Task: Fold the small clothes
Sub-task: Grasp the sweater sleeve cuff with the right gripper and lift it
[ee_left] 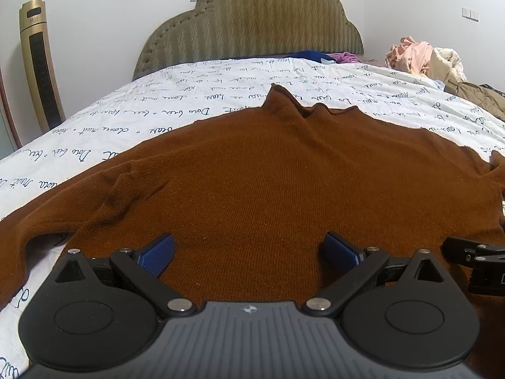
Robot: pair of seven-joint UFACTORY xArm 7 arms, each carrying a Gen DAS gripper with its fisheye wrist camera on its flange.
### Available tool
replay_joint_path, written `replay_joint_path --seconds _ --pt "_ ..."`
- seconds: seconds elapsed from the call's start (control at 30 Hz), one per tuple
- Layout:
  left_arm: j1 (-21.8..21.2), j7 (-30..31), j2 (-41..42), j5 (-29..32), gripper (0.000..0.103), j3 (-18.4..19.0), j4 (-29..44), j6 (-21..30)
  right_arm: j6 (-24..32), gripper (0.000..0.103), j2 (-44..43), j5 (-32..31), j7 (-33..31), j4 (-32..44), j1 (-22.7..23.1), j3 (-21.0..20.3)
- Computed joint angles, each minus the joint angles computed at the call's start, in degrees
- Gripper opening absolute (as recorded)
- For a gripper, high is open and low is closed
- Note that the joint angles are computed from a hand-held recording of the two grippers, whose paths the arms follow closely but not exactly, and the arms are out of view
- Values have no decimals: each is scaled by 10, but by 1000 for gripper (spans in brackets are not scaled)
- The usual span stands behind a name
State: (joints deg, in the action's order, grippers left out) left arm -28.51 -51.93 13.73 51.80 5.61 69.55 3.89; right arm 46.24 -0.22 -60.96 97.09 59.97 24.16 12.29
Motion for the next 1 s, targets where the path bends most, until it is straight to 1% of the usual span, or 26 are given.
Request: replay_joint_path --seconds 0.1,0.17,0.2,0.27,0.3,0.33,0.37,0.4,0.53,0.57,0.67,0.77,0.87,0.93,1.0 --pt "-1 0 0 -1 101 0 0 0 -8 103 1 -6 -10 -1 -1 -1" --pt "0 1 0 0 101 0 -1 0 -24 103 -6 -16 -19 -9 -3 -3" --pt "0 1 0 -1 101 0 -1 0 -31 103 -15 -32 -7 -18 -5 -3" --pt "0 2 0 -3 101 0 -2 -1 -37 103 -45 -95 52 -45 -10 3" --pt "0 3 0 -3 101 0 -2 0 -28 103 -59 -113 70 -56 -13 9" --pt "-2 1 0 -1 101 2 -1 1 -6 103 -72 -120 77 -64 -16 16" --pt "-4 -2 0 4 101 3 0 3 26 103 -85 -116 73 -71 -19 23" --pt "-6 -6 0 9 101 5 0 3 45 103 -99 -109 64 -81 -24 26" --pt "-1 -6 0 11 101 0 1 6 60 102 -184 -94 54 -151 -63 21" --pt "-2 -8 1 13 101 0 2 7 72 102 -206 -90 46 -168 -75 21" --pt "-2 -13 1 20 101 0 3 10 141 99 -258 -74 2 -206 -112 32" --pt "-2 -18 1 29 101 -2 5 14 168 92 -302 -69 -49 -242 -149 30" --pt "0 -21 1 34 101 -6 7 19 172 86 -325 -85 -117 -274 -180 25" --pt "1 -22 1 37 101 -9 8 22 164 82 -321 -92 -166 -283 -193 21" --pt "2 -23 1 40 102 -11 9 25 166 82 -301 -107 -201 -281 -206 25"
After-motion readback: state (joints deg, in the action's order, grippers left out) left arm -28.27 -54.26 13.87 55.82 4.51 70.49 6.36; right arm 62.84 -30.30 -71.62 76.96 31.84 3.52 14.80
